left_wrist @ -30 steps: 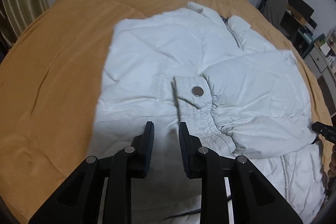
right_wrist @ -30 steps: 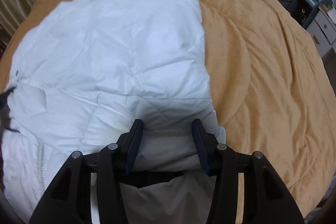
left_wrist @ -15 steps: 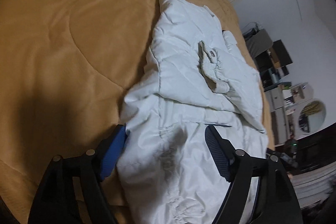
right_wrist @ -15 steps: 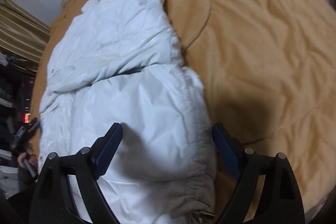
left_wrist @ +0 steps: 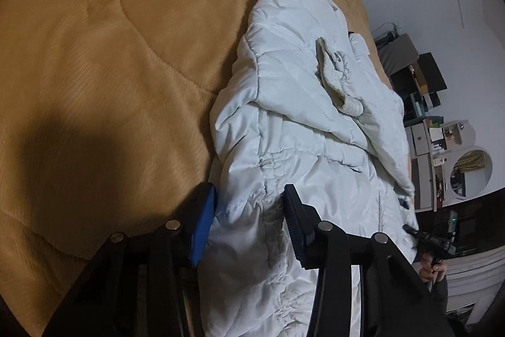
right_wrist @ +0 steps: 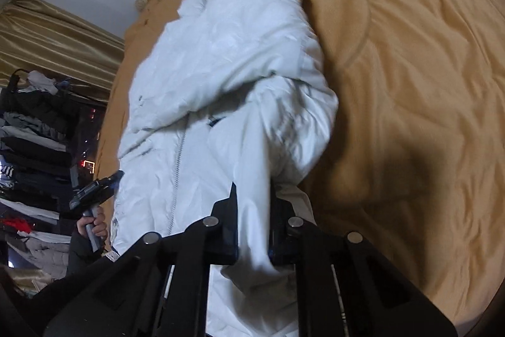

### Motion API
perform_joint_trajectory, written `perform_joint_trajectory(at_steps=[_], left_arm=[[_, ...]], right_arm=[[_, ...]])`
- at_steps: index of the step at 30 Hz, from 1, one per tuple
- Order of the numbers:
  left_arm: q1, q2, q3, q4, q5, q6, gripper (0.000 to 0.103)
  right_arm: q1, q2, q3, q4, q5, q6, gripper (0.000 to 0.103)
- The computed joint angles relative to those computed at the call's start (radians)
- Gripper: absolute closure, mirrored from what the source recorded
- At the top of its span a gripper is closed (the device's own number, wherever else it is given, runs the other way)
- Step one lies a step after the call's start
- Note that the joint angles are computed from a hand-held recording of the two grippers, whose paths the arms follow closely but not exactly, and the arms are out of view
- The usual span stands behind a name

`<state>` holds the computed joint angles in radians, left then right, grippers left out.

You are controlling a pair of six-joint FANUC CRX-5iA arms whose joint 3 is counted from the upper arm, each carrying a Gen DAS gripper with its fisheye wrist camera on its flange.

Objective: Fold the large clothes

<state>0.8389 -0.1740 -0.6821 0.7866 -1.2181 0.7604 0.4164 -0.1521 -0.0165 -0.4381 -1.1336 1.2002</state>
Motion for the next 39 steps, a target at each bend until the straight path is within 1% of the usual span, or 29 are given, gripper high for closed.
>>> perform_joint_trajectory(at_steps=[1, 2, 3, 4, 5, 6, 7, 8, 9, 10, 11, 12, 13, 14, 17, 19, 21, 22, 24, 25, 26, 27, 28, 29, 30, 32, 35, 37, 39], left_arm=[[0.019, -0.010, -0.018, 0.018, -0.010, -0.011, 0.059], [0.034, -0.007, -0.021, 0.030, -0.023, -0.016, 0.059], [0.062, -0.015, -0.032, 0.041, -0.052, -0.018, 0.059], [0.090, -0.017, -0.031, 0.043, -0.083, -0.019, 0.056], [0.117, -0.020, -0.030, 0.041, -0.115, -0.024, 0.046], [0.146, -0.033, -0.038, 0.034, -0.142, -0.037, 0.039], [0.174, -0.053, -0.050, 0.026, -0.161, -0.054, 0.027], [0.201, -0.078, -0.065, 0.016, -0.175, -0.073, 0.022], [0.214, -0.091, -0.067, 0.009, -0.188, -0.081, 0.022], [0.239, -0.106, -0.084, 0.002, -0.211, -0.103, 0.022], [0.235, -0.119, -0.099, 0.003, -0.222, -0.100, 0.022], [0.250, -0.125, -0.118, -0.001, -0.248, -0.120, 0.022], [0.234, -0.136, -0.135, 0.005, -0.251, -0.125, 0.022], [0.238, -0.153, -0.153, 0.004, -0.257, -0.151, 0.022], [0.219, -0.200, -0.193, 0.029, -0.258, -0.197, 0.017], [0.170, -0.177, -0.198, 0.063, -0.254, -0.182, 0.017], [0.081, -0.144, -0.190, 0.102, -0.210, -0.132, 0.017], [0.040, -0.129, -0.184, 0.116, -0.186, -0.116, 0.018], [-0.027, -0.119, -0.156, 0.103, -0.140, -0.069, 0.021], [-0.040, -0.123, -0.144, 0.092, -0.134, -0.065, 0.046], [-0.042, -0.127, -0.132, 0.078, -0.140, -0.066, 0.073], [-0.032, -0.143, -0.125, 0.071, -0.145, -0.064, 0.074], [-0.011, -0.164, -0.129, 0.076, -0.158, -0.077, 0.079], [0.006, -0.173, -0.125, 0.072, -0.180, -0.088, 0.082], [0.019, -0.188, -0.121, 0.058, -0.196, -0.088, 0.082], [0.053, -0.214, -0.121, 0.005, -0.226, -0.087, 0.082], [0.130, -0.239, -0.147, -0.059, -0.294, -0.114, 0.082], [0.217, -0.260, -0.183, -0.064, -0.363, -0.151, 0.082], [0.271, -0.265, -0.198, -0.043, -0.408, -0.173, 0.082]], right_arm=[[0.005, 0.016, -0.017, 0.012, -0.006, -0.010, 0.088], [0.004, 0.023, -0.034, 0.010, 0.008, -0.019, 0.079], [0.005, 0.019, -0.048, 0.014, 0.030, -0.041, 0.075], [-0.001, 0.001, -0.064, 0.005, 0.056, -0.069, 0.071], [-0.007, -0.022, -0.077, -0.009, 0.075, -0.081, 0.063], [-0.004, -0.053, -0.095, -0.012, 0.096, -0.081, 0.056], [0.010, -0.086, -0.119, 0.009, 0.120, -0.087, 0.039], [0.040, -0.115, -0.145, 0.057, 0.144, -0.115, 0.024], [0.070, -0.144, -0.174, 0.105, 0.160, -0.138, 0.020], [0.086, -0.164, -0.195, 0.128, 0.155, -0.149, 0.019], [0.083, -0.171, -0.202, 0.112, 0.131, -0.142, 0.019], [0.057, -0.169, -0.201, 0.048, 0.096, -0.113, 0.019], [0.016, -0.168, -0.199, -0.023, 0.068, -0.073, 0.019], [-0.005, -0.174, -0.211, -0.071, 0.071, -0.049, 0.019], [-0.030, -0.191, -0.245, -0.160, 0.143, 0.009, 0.016], [-0.075, -0.167, -0.232, -0.260, 0.139, 0.070, 0.015], [-0.105, -0.127, -0.203, -0.334, 0.116, 0.139, 0.015], [-0.097, -0.111, -0.189, -0.337, 0.113, 0.154, 0.017], [-0.089, -0.070, -0.148, -0.368, 0.105, 0.199, 0.040], [-0.093, -0.060, -0.136, -0.385, 0.088, 0.205, 0.064], [-0.086, -0.063, -0.131, -0.369, 0.078, 0.189, 0.073], [-0.069, -0.074, -0.128, -0.342, 0.085, 0.190, 0.076], [-0.066, -0.099, -0.133, -0.333, 0.093, 0.205, 0.078], [-0.079, -0.124, -0.140, -0.349, 0.097, 0.219, 0.080], [-0.093, -0.150, -0.147, -0.368, 0.098, 0.231, 0.081], [-0.070, -0.188, -0.164, -0.325, 0.106, 0.205, 0.083], [-0.053, -0.183, -0.173, -0.308, 0.050, 0.191, 0.083], [-0.050, -0.181, -0.189, -0.314, 0.032, 0.184, 0.083], [-0.090, -0.197, -0.207, -0.380, 0.026, 0.207, 0.083]])
